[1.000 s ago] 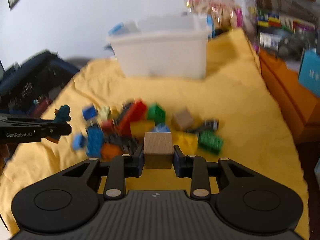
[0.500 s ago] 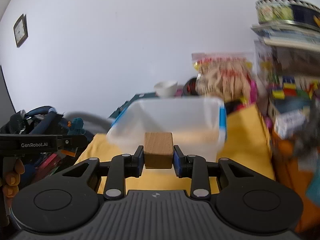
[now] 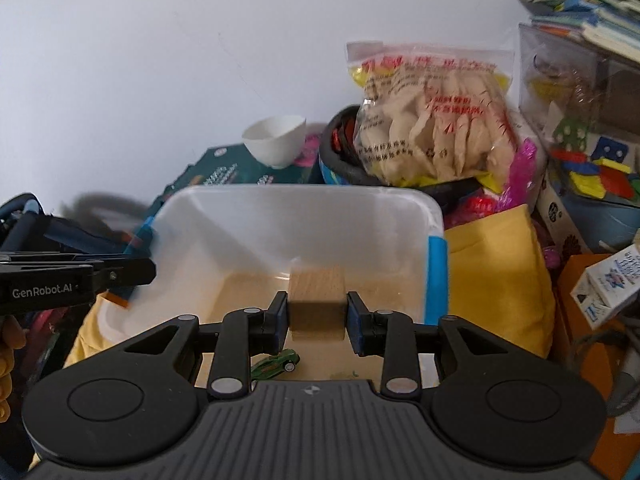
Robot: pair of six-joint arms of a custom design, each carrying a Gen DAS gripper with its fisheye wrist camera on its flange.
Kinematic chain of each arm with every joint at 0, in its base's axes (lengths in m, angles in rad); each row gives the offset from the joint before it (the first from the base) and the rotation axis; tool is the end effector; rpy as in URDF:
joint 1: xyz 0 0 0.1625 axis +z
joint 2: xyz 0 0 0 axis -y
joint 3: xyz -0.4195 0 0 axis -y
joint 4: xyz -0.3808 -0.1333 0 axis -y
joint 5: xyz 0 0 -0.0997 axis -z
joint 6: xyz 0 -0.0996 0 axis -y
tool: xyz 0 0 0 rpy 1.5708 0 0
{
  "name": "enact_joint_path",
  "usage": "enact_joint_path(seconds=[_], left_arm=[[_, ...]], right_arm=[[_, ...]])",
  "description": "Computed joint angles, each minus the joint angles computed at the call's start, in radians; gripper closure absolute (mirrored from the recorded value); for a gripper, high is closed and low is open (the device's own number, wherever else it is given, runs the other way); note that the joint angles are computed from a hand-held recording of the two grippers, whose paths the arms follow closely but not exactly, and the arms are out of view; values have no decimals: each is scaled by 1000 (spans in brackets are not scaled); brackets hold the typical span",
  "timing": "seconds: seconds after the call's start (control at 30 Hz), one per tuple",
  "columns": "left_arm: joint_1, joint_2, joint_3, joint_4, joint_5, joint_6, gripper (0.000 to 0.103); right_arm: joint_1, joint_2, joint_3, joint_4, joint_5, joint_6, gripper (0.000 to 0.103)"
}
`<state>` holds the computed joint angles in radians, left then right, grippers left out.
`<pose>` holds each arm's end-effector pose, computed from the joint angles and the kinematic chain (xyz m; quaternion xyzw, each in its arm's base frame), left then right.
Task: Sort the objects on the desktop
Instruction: 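Lift and carry the teal figure and wooden cube over the white bin, then open both tools to drop the figure and cube into the bin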
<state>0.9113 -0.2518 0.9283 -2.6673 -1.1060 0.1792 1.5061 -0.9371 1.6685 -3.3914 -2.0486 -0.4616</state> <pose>-0.3683 -0.7654 -0.0120 0.3437 0.8888 -0.2506 0.1705 0.0449 -0.6607 0.2936 0.0437 -0.8389 0.4334 0.3264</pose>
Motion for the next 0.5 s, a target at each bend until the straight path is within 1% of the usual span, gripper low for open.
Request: enact_joint_path(seconds=[0.03, 0.07, 0.13, 0.2, 0.27, 0.37, 0.4, 0.47, 0.5], left_arm=[[-1, 5, 0, -12, 20, 2, 40], [-3, 3, 18, -53, 43, 6, 35], [1, -16, 54, -89, 37, 13, 35], [4, -48, 109, -118, 23, 25, 35], [3, -101, 214, -197, 7, 67, 35], [-5, -198, 415, -337, -6, 123, 35], [-7, -223, 466, -364, -6, 124, 35], [-5, -297, 618, -434, -19, 123, 35], [-3, -319, 668, -456, -18, 124, 35]], right_arm=[[-1, 4, -3, -12, 3, -7, 46], [-5, -1, 6, -26, 23, -10, 43], [-8, -13, 26, -44, 41, -3, 43], [-9, -35, 69, -96, 79, -15, 43], [-14, -71, 146, -164, 134, -21, 43], [-18, -124, 292, -278, 175, -28, 43], [-19, -137, 348, -321, 173, -28, 43], [-24, -150, 445, -407, 159, -35, 43], [-26, -146, 494, -464, 137, -49, 43]])
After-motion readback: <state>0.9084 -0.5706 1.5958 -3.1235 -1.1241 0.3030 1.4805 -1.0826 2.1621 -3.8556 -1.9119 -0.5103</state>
